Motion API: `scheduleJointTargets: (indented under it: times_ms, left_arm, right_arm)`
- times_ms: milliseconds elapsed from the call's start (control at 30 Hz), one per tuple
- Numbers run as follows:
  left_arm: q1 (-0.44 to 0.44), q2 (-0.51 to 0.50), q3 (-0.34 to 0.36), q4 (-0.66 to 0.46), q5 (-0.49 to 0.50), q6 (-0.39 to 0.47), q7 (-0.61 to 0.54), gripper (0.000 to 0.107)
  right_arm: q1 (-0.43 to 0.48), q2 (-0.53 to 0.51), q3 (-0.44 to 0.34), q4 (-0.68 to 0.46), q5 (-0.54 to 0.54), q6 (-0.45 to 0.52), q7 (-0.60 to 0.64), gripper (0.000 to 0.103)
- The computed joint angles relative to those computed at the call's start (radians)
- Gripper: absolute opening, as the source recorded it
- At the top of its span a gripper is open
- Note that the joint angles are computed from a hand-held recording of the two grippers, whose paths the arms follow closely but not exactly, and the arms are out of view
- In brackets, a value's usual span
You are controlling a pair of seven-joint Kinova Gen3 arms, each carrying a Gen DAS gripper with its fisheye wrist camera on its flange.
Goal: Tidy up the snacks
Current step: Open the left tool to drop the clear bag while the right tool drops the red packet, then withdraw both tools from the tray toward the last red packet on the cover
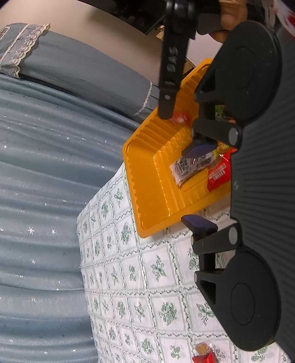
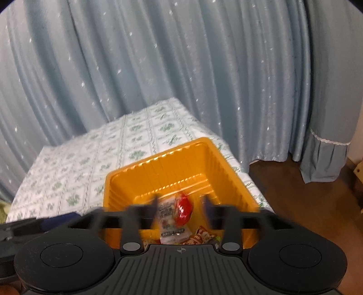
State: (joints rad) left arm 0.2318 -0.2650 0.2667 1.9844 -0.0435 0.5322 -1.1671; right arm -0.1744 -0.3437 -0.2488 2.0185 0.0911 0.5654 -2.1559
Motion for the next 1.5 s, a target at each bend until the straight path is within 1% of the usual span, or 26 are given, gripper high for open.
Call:
scheduleJointTargets:
  times_ms: [67,167,400,467,500,600,667,733,900,1167,1367,1500]
  left_arm:
    - [0.0,-0.013,-0.008,0.004,0.005,0.008,0.0,0.053]
    - [-0.012,-0.04,-0.003,0.011,0.004,0.027,0.014,0.056]
    - [-0.03,-0.148,0.006,0.023,0.023,0.102,0.036,0.064]
    - [-0.042,-0.189,0.015,0.025,0.027,0.131,0.046,0.07]
    - [-0.047,-0.21,0.018,0.026,0.031,0.148,0.05,0.07]
    - [-0.051,-0.274,0.017,0.025,0.047,0.204,0.051,0.074]
    - [-0.062,-0.316,0.022,0.023,0.054,0.241,0.053,0.079]
    - [-0.063,-0.359,0.016,0.02,0.063,0.285,0.044,0.079]
    - [-0.094,-0.464,-0.007,0.012,0.084,0.39,0.032,0.086]
    - [-0.169,-0.578,-0.056,-0.019,0.075,0.543,-0.016,0.089]
    - [-0.213,-0.643,-0.093,-0.021,0.077,0.611,-0.046,0.09]
    - [-0.235,-0.665,-0.1,-0.022,0.08,0.645,-0.066,0.09]
  right_arm:
    - [-0.008,-0.016,0.018,0.011,-0.015,-0.011,0.005,0.062]
    - [0.003,-0.042,0.021,0.01,-0.027,0.018,0.002,0.062]
    - [0.03,-0.142,0.008,-0.008,-0.056,0.133,-0.025,0.062]
    - [0.036,-0.175,-0.008,-0.017,-0.06,0.175,-0.032,0.062]
    - [0.034,-0.19,-0.012,-0.021,-0.064,0.192,-0.031,0.062]
    - [0.044,-0.244,-0.047,-0.033,-0.076,0.243,-0.047,0.062]
    - [0.046,-0.273,-0.07,-0.042,-0.086,0.269,-0.055,0.063]
    - [0.055,-0.298,-0.101,-0.052,-0.098,0.291,-0.071,0.063]
    - [0.062,-0.34,-0.171,-0.075,-0.131,0.328,-0.105,0.065]
    - [0.068,-0.36,-0.273,-0.106,-0.165,0.362,-0.136,0.067]
    - [0.069,-0.355,-0.322,-0.121,-0.179,0.364,-0.143,0.067]
    - [0.064,-0.349,-0.343,-0.125,-0.186,0.358,-0.146,0.067]
